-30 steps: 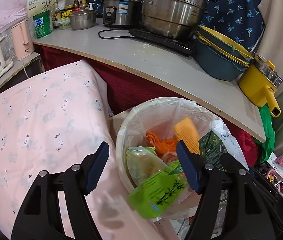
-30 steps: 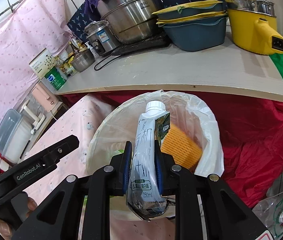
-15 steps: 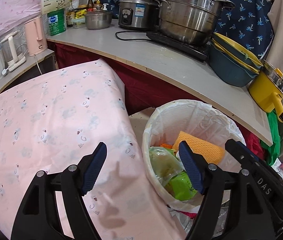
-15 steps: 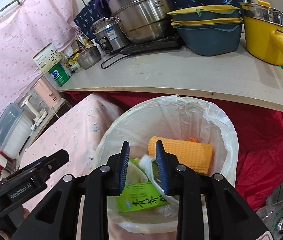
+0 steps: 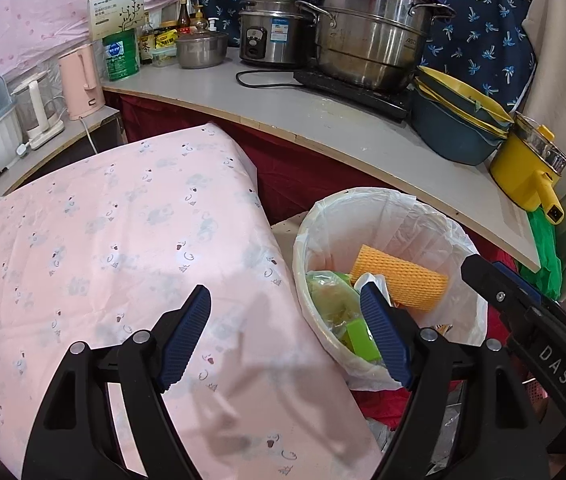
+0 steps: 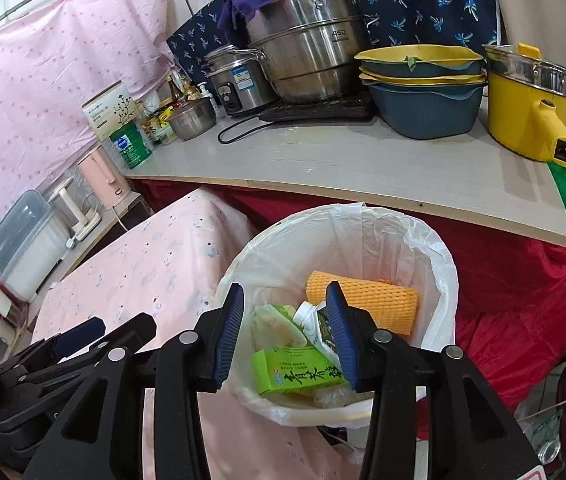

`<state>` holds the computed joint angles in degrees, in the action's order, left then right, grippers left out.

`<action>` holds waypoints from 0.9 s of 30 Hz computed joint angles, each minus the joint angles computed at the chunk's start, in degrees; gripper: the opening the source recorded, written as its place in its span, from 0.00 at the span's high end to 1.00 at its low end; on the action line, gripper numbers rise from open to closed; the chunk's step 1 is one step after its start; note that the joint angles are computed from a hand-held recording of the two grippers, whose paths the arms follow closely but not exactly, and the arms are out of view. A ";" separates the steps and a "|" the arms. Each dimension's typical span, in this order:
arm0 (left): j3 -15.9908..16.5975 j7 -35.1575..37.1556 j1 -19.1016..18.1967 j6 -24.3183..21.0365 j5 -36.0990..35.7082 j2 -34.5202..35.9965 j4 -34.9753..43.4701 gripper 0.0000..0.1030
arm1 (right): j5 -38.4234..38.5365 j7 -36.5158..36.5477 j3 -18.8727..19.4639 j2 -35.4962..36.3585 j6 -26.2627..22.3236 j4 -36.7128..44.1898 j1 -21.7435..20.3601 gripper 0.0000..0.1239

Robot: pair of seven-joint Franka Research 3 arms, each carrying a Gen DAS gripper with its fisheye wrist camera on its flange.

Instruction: Collect trash

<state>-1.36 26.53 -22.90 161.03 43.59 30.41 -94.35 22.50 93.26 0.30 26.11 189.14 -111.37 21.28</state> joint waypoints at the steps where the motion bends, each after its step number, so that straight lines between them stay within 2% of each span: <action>1: 0.30 -0.53 -0.28 0.17 0.44 -0.58 -0.76 0.29 | 0.13 0.00 -0.72 -0.46 0.15 -0.61 0.83 0.65; 8: 0.91 -4.19 -1.17 -0.04 4.18 -3.56 -4.22 0.28 | 1.44 -0.56 -4.74 -3.42 1.40 -4.57 5.63 0.61; 10: 0.90 -5.45 -1.25 -0.20 5.48 -4.36 -5.10 0.26 | 1.96 -1.03 -5.91 -4.14 1.62 -5.48 7.02 0.60; 13: 0.72 -7.47 -1.21 -0.58 7.54 -5.48 -6.40 0.24 | 3.25 -1.90 -9.19 -4.89 1.74 -6.51 10.60 0.57; 15: 0.12 -8.06 -0.84 -1.21 8.08 -6.11 -7.09 0.23 | 4.37 -2.63 -12.71 -5.25 1.41 -7.17 14.35 0.55; 18: -0.09 -9.96 -0.80 -2.07 9.96 -7.11 -8.22 0.23 | 6.14 -3.55 -21.00 -5.07 0.71 -8.01 22.67 0.52; 21: -0.39 -11.97 -0.78 -3.11 12.27 -7.93 -9.06 0.21 | 7.18 -3.87 -26.23 -5.12 0.47 -9.18 28.08 0.48; 27: -1.72 -14.09 -0.24 -5.67 15.46 -9.29 -10.48 0.18 | 8.31 -2.70 -39.44 -4.15 -1.47 -11.09 41.12 0.41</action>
